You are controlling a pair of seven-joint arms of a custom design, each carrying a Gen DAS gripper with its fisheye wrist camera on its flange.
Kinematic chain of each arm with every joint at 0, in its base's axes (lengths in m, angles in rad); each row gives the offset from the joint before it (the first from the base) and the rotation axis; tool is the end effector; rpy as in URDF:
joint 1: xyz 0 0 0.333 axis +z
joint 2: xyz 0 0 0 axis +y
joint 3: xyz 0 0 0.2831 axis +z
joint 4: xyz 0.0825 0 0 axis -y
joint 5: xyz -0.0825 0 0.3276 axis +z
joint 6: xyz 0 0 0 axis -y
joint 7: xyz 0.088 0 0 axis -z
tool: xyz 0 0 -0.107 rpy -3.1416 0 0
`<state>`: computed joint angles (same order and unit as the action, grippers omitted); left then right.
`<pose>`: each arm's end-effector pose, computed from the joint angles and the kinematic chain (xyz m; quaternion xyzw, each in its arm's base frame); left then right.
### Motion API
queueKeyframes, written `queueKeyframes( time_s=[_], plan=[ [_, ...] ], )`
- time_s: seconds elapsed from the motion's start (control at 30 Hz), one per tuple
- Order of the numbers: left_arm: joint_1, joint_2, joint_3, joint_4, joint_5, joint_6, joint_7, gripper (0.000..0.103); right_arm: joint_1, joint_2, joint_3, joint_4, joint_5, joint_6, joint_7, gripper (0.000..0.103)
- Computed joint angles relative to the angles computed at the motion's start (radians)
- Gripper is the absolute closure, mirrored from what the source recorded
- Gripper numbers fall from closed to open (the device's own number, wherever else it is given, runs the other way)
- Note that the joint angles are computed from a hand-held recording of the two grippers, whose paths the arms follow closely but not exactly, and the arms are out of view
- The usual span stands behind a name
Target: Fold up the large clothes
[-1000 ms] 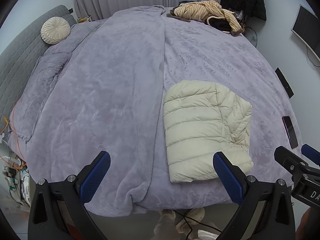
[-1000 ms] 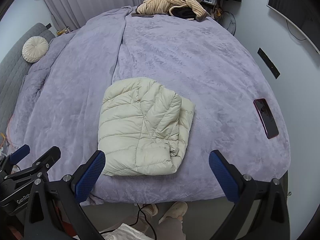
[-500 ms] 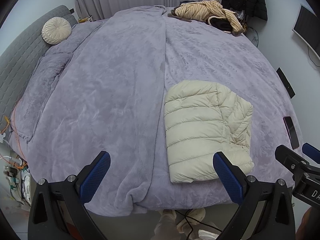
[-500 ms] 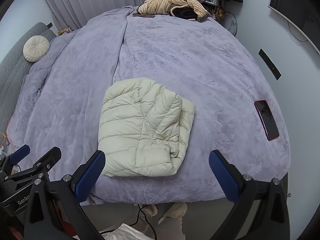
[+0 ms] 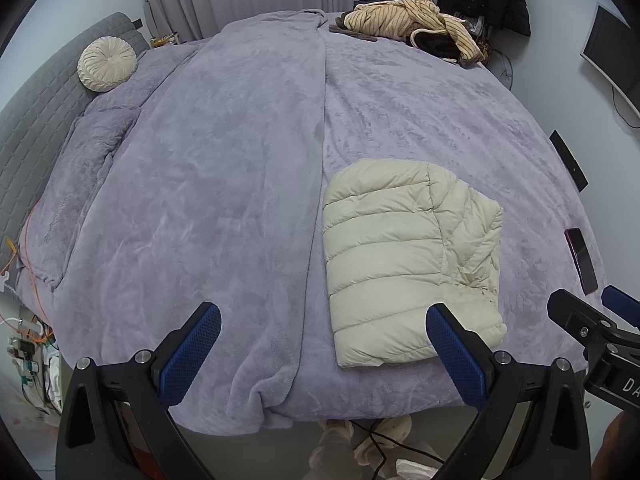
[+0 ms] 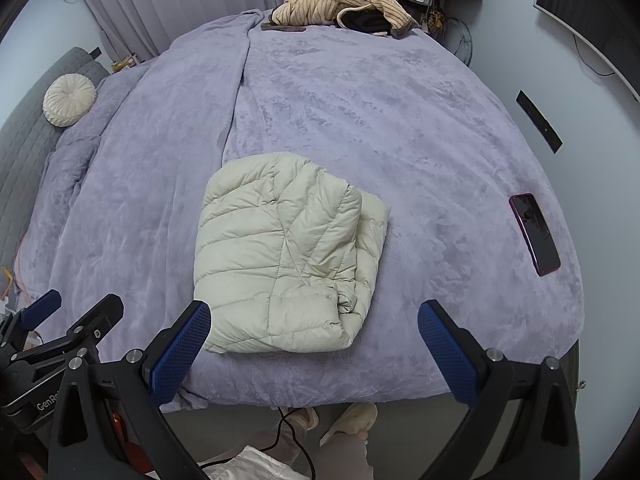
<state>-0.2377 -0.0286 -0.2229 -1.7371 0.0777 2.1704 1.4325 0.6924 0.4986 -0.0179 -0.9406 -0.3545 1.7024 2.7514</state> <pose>0.4815 -0.2374 0.5983 -0.5566 0.7978 -0.1835 0.1414 0.5133 0.3730 0.5927 -0.4963 0.8393 -0.1602 0.1536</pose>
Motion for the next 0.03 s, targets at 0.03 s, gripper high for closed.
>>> queueKeyframes(
  time_s=[0.03],
  plan=[
    [-0.001, 0.004, -0.001, 0.005, 0.003, -0.003, -0.002, 0.000, -0.001, 0.000, 0.000, -0.001, 0.000, 0.002, -0.003, 0.000]
  ],
)
